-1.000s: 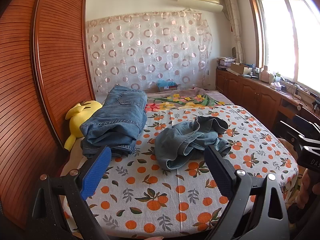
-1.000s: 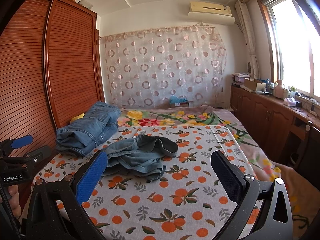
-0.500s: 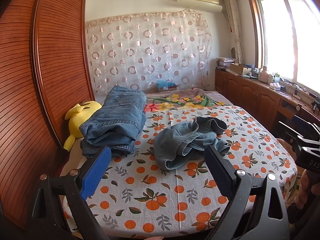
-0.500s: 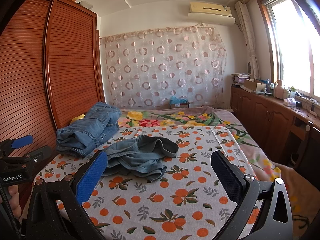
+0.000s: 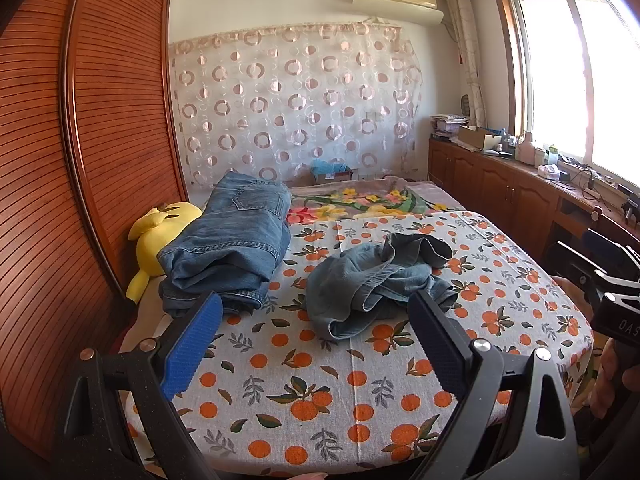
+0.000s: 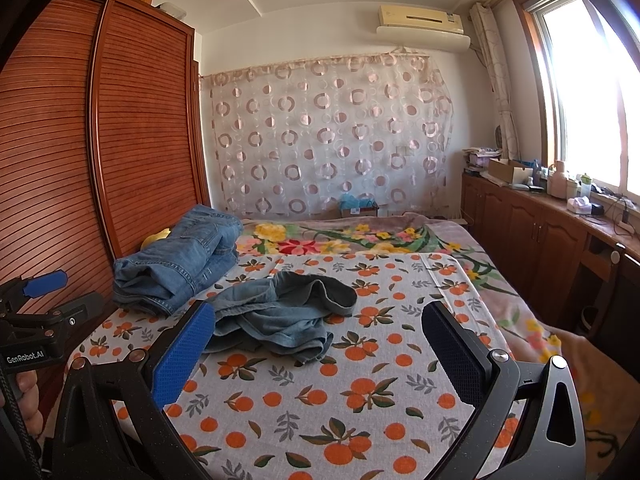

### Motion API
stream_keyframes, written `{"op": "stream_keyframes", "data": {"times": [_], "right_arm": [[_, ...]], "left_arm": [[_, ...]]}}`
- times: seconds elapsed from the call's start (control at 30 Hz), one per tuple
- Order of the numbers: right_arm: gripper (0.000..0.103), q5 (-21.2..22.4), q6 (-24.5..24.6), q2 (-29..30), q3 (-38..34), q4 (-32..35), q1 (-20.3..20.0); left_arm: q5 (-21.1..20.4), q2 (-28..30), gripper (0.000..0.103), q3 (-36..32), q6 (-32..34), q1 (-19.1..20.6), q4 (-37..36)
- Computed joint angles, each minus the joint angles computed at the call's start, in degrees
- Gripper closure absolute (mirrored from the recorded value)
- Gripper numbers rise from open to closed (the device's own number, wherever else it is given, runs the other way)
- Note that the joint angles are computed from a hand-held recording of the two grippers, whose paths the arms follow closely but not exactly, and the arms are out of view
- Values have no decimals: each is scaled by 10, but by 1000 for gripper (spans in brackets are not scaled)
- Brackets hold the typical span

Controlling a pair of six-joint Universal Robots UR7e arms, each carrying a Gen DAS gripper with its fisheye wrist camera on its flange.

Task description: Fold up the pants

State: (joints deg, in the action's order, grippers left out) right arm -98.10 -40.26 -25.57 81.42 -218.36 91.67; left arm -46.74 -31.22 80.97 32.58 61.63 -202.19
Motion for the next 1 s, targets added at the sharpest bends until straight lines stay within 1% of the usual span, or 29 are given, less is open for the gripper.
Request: {"op": "stream_keyframes", "data": {"times": [0.3,0.47,0.53,0.8,1.0], "right_arm": [[0,0,1,1,-3,4,-2],[0,-3,-3,4,-10,16,-6],[0,-7,-3,6,-20,29,-8],[0,-22,-7,24,-89,104,-14],[2,-26,-18,35,-145,173,-14]], "left_arm": [[6,1,8,-1,-7,-3,10],[5,9,8,-15,-18,4,41],[-7,19,8,-35,-18,18,65],[-21,53,8,-109,-21,45,160],[-32,78,8,-161,-6,58,205]]}}
